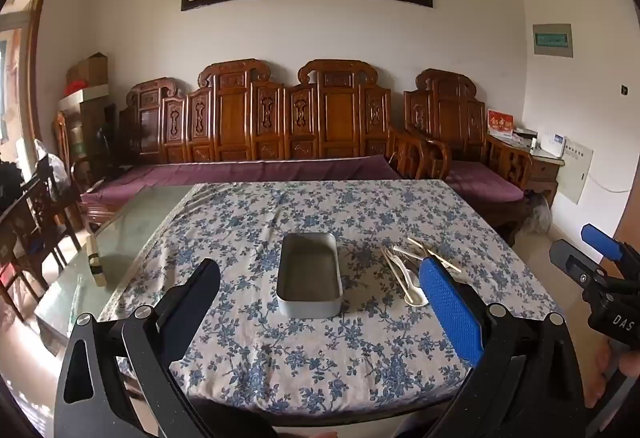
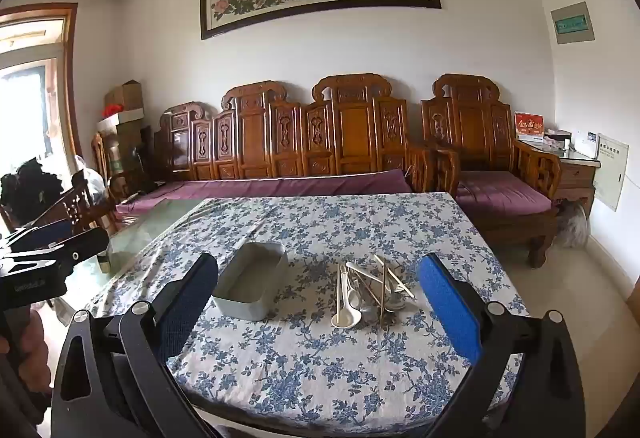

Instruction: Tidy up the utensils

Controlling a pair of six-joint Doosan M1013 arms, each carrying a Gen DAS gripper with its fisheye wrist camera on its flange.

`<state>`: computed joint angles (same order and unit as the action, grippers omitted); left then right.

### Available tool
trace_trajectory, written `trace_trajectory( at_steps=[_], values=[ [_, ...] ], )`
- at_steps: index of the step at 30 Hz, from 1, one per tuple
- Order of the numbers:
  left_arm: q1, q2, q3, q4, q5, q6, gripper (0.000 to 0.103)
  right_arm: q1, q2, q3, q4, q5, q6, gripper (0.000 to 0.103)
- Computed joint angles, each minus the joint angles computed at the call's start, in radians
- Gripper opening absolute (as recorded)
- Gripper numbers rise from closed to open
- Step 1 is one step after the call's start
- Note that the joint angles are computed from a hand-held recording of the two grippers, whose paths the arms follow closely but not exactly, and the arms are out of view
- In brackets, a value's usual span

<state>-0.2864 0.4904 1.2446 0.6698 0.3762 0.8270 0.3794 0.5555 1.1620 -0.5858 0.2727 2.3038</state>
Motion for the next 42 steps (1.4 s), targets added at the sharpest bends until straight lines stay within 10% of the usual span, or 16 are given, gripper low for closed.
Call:
trace_trajectory(
  at_steps=[42],
  values=[
    [-0.007,-0.01,0.009,0.027,-0.016,-0.021,0.097,0.0,-0.003,0.001,-0.004,-0.001,0.002,0.101]
  ],
)
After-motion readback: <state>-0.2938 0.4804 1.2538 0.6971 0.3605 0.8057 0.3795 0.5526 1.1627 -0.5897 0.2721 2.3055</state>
